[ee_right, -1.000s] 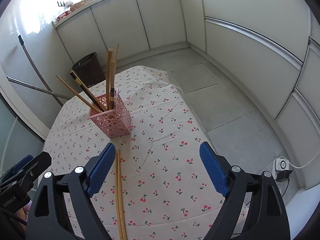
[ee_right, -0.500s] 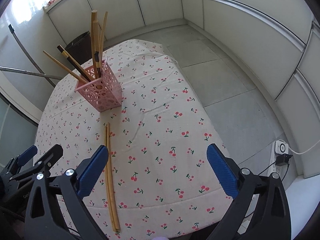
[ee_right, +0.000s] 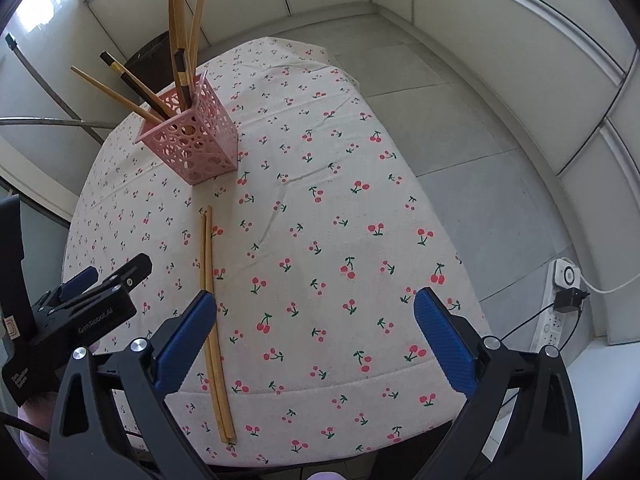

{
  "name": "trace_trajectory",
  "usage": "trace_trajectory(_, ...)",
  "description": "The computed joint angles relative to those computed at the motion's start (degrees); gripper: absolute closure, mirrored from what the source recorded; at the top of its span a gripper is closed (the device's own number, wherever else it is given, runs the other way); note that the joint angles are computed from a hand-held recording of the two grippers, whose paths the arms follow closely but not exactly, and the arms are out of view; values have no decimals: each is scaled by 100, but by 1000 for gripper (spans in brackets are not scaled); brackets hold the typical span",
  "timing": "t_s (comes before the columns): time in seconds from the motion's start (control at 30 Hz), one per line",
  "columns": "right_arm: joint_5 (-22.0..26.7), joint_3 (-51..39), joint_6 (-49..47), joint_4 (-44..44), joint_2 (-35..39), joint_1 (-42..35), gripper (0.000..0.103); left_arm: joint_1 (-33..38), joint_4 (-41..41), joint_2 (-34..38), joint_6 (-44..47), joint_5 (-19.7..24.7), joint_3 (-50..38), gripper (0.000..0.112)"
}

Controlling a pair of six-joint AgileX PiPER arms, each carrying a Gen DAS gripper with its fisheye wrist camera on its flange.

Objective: Organize utensils

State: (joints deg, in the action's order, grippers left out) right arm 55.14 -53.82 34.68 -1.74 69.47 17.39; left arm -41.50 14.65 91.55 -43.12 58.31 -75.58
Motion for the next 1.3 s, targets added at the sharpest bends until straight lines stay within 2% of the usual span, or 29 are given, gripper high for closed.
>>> trace_trajectory(0.2, -18, 53, -439, 564, 24, -403, 7, 537, -887, 304, 511, -292, -78, 17)
trace_trajectory(0.37, 43, 38, -670, 826, 62, -576, 7, 823, -1664, 718, 921, -126, -358, 17)
trace_trajectory(0.63, 80, 30, -859, 1011, 61, -717, 7, 719, -1497, 1156, 657, 48, -718, 17)
trace_trajectory(1.0, 113, 60, -1030, 1268, -12, -1040, 7, 206, -596, 1925, 6, 392, -1521, 24)
trace_trajectory(1.1, 112, 68, -1093, 1348, -23, -1150, 7, 25, -367, 2142, -102, 485, -1823, 34)
trace_trajectory(1.2, 116, 86, -1160, 1439, -40, -1275, 7, -146, -355, 2462, 117, 609, -2364, 63)
trace_trajectory(1.27, 115, 96, -1225, 1511, -13, -1357, 7, -222, -436, 2651, 380, 700, -2709, 89)
trace_trajectory(1.3, 112, 100, -1248, 1533, 10, -1382, 7, -254, -446, 2689, 450, 705, -2766, 94)
